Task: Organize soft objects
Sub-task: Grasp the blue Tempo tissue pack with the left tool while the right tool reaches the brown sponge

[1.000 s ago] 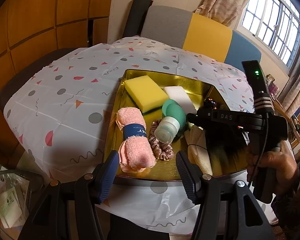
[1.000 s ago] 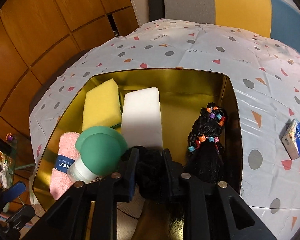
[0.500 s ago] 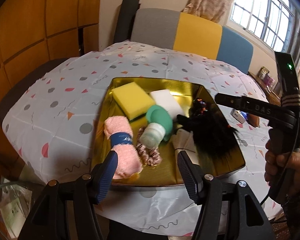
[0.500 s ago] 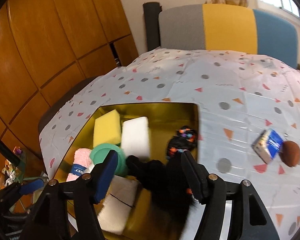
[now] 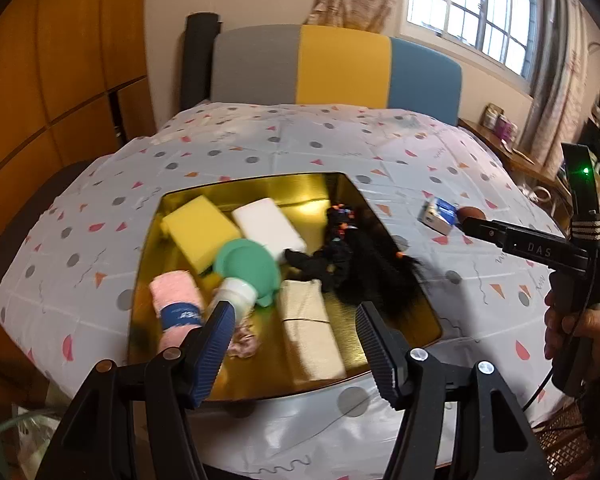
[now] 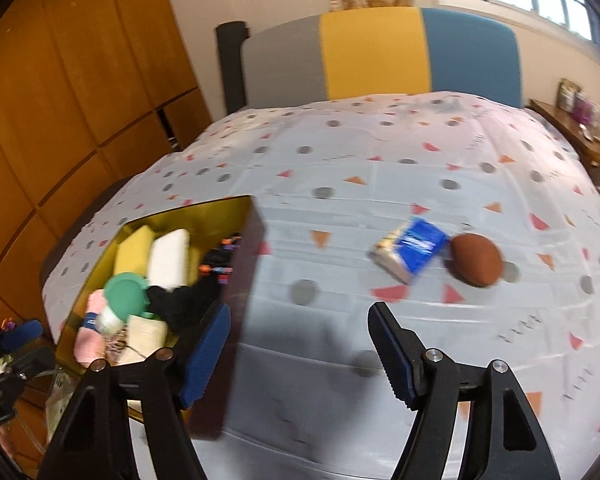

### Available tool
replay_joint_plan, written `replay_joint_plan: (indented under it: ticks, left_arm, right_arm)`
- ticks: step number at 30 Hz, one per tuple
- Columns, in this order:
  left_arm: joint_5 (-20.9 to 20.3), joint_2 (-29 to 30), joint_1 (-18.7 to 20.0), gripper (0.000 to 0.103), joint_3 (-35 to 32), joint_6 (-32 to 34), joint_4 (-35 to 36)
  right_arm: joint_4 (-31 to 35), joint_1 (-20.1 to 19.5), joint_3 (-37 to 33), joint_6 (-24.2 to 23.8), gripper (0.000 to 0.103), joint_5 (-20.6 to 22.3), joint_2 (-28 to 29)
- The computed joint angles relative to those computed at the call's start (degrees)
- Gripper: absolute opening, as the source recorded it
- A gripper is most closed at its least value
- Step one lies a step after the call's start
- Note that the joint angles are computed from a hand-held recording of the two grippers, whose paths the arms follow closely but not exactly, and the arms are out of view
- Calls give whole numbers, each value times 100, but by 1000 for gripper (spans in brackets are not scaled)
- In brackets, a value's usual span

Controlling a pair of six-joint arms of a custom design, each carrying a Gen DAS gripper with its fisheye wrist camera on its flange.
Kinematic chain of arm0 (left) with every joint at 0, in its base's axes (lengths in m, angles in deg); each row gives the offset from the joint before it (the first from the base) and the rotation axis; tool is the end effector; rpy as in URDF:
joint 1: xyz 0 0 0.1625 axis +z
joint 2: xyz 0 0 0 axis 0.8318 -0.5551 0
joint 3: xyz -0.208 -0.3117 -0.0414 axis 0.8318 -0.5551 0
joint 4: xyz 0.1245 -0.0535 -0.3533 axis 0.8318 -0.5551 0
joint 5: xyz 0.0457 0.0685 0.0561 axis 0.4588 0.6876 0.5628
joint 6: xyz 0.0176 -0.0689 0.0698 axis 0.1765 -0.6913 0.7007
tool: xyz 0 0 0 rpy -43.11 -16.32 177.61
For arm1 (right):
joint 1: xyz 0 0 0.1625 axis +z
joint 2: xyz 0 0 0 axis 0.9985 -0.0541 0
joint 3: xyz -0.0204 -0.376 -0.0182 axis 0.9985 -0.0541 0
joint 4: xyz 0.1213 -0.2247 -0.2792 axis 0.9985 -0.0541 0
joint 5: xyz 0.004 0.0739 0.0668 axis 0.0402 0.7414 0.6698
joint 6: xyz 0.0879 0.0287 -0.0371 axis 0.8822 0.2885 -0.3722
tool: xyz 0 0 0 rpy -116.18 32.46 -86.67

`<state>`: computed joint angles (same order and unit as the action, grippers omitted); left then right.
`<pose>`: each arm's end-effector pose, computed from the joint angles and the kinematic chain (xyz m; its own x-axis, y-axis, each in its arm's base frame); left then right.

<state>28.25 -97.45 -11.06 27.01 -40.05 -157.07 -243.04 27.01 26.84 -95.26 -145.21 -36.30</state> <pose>-0.1436 -0.4568 0.3727 -0.7381 -0.1078 -0.6661 0.4092 0.7134 -0.5689 0.3695 -0.6091 0.1039 -0.7818 -0.3825 0.4924 -0.5898 0.7098 -0.3851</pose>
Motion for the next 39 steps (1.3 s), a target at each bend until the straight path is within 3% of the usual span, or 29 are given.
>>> replay_joint_plan:
  ticks: [8,16,23,28,35,39]
  left_arm:
    - [-197,621,17,67,-373,434,-273]
    - [-872,1460,185,67,-1144,919,-711]
    - [-1310,2684,396,67,-2263,1590,-782]
    - [-1551,3840,708,67,-3490,1932,-392]
    - [-1647,5127,1066,84,-5080,2336,336]
    - [-1516,5658,1214,85,-5799,2456,626]
  right_arm:
    - [-337,-303,322,-85,77,-326,-432]
    - [-754,-662,480,-223,79,-773,-646]
    - [-856,-961,686,573,79,-713,-898]
    - [-807,-1020,742,958,82,-548,-1029]
    - [-636,-1097,716,1362,83,-391,-1130]
    - [-549,-1145,705,1534,85,-260,-1171]
